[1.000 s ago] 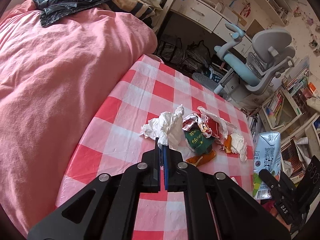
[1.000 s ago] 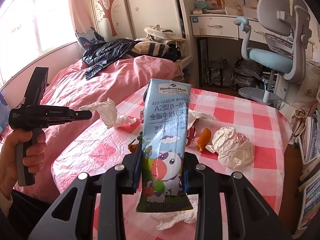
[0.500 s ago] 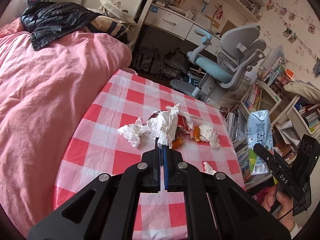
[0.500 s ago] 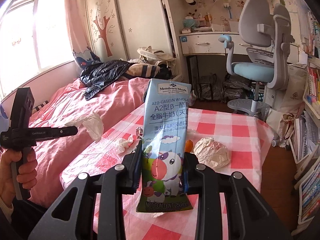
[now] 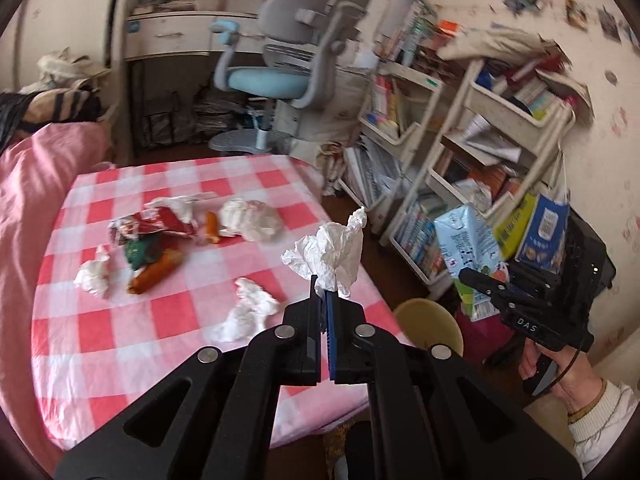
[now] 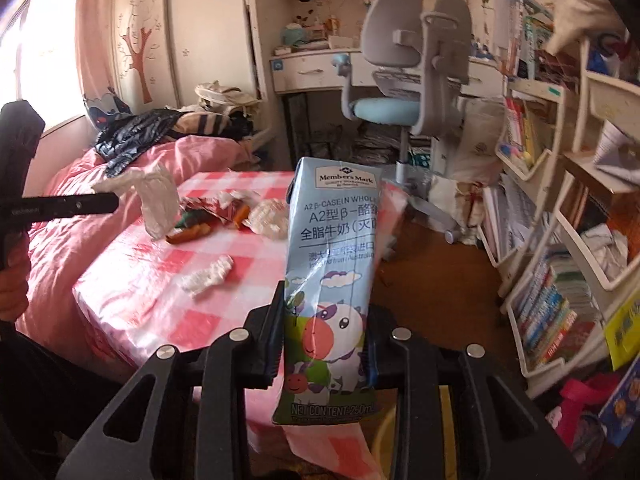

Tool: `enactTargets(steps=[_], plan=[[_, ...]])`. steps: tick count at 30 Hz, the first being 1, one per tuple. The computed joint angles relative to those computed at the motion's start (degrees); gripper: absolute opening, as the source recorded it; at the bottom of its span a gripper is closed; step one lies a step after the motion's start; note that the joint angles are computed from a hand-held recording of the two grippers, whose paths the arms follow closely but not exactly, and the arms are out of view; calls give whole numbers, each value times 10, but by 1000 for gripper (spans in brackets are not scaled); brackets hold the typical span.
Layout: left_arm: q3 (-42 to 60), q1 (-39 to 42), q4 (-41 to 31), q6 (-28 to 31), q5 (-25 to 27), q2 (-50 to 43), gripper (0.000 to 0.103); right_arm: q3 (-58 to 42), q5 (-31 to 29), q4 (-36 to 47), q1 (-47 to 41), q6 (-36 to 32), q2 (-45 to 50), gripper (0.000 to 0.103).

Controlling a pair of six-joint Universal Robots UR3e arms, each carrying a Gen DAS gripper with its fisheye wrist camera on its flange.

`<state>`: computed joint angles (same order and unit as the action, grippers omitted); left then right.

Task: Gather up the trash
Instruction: 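Open the right tool over the yellow bin while the left tool releases the tissue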

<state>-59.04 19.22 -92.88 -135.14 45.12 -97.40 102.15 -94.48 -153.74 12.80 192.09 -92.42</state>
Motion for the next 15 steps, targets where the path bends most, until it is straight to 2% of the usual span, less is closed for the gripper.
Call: enactTargets(steps=[4,8,10,11,13,14,15], plan=[[2,-132,45,-32,60,-27,3,137,25,-18,-56,12,-64,32],[39,-259,86,-78,120,-106,3,245,77,-49,-140,-4,-94,32],[90,-317,76,-104,148,-170,3,268,90,-49,-171,-17,-77,40],[123,-343,62,-113,164,-204,3,274,89,-41,-184,-22,-71,54],[178,-388,49,-124,214,-256,4,299,68,-39,-202,-11,-78,57],[181,-400,55,-127,233,-260,7,316,66,-38,-214,-4,-96,58],[175,-402,62,-128,235,-254,18,326,61,-37,-224,6,-114,61]])
